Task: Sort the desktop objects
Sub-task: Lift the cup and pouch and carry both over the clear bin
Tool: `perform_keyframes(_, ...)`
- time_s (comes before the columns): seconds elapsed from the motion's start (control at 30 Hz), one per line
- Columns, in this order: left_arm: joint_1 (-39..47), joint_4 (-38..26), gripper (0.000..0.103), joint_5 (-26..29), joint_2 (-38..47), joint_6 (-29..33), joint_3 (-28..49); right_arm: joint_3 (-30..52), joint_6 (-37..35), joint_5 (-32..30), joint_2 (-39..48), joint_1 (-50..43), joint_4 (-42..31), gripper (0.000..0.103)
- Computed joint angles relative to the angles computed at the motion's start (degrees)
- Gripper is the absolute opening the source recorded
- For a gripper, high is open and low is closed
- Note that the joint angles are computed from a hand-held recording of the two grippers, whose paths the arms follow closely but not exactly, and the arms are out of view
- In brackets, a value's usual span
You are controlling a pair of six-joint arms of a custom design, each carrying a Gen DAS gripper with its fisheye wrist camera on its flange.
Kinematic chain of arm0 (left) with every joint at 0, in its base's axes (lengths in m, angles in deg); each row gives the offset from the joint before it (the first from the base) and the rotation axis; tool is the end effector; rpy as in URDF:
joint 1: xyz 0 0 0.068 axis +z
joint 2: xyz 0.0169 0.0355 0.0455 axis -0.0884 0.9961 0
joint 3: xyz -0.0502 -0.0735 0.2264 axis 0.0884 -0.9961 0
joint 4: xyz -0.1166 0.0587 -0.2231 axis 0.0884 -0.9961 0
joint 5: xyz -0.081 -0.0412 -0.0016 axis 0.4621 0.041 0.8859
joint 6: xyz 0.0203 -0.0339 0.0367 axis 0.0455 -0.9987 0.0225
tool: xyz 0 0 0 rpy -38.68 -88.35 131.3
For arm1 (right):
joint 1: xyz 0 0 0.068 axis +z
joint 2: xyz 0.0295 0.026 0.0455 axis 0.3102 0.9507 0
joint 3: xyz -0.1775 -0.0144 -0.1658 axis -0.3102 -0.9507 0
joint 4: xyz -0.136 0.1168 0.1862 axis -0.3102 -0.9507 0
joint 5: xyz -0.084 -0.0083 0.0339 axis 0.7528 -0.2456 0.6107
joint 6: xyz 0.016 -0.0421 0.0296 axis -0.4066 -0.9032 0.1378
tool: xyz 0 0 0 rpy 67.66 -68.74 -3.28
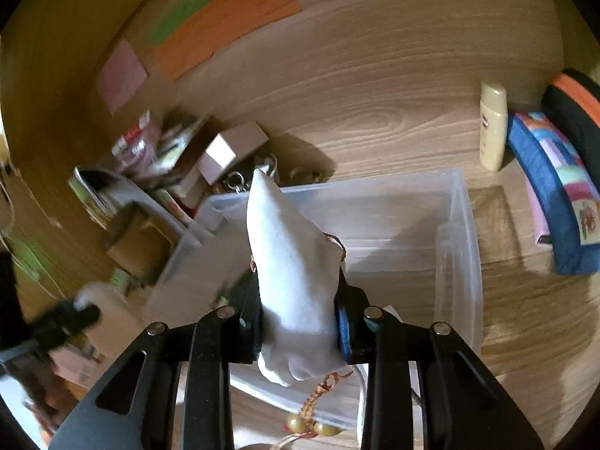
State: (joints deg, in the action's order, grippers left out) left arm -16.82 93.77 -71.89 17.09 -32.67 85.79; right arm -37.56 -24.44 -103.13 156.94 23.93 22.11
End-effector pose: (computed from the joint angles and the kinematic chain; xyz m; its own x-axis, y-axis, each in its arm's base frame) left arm 0.2687 -0.0655 0.0853 -0.7192 0.0804 -0.6901 0.3292 0.9142 -0.2365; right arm 0.2927 0.0441 0.0335 -0.7438 0.0476 -0.6668 -0.2745 0.8878 0.3695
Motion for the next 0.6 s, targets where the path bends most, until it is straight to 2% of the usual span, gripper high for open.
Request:
perform_keyframes(0.2, -2.4, -1.4, 0.064, -1.2, 2.3, -1.0, 4.0, -1.1, -3.9, 7.2, 1.6, 4.4, 3.8, 0.030)
perform_keyframes(0.43, -6.1, -2.0, 0.064, -2.6, 6.9, -2.0, 9.3, -2.3, -5.9, 9.0, 1.8, 5.2, 6.5, 0.030)
perform_keyframes(0.47, -7.1, -1.9, 0.064, -4.2, 6.8, -2.3, 9.4, -2.5, -6.3, 9.6, 1.7, 5.5, 6.8, 0.031)
perform_keyframes(0.53, -8.2, -1.7, 0.064, -6.1, 7.6, -2.3, 10.3, -3.0, -7.3, 10.8, 1.3, 6.1, 7.1, 0.033)
perform_keyframes(0.6, -8.4, -1.9, 0.064, -6.7, 8.3, -2.5, 11.3, -4.1, -8.2, 11.8, 0.6, 6.5, 8.4, 0.044)
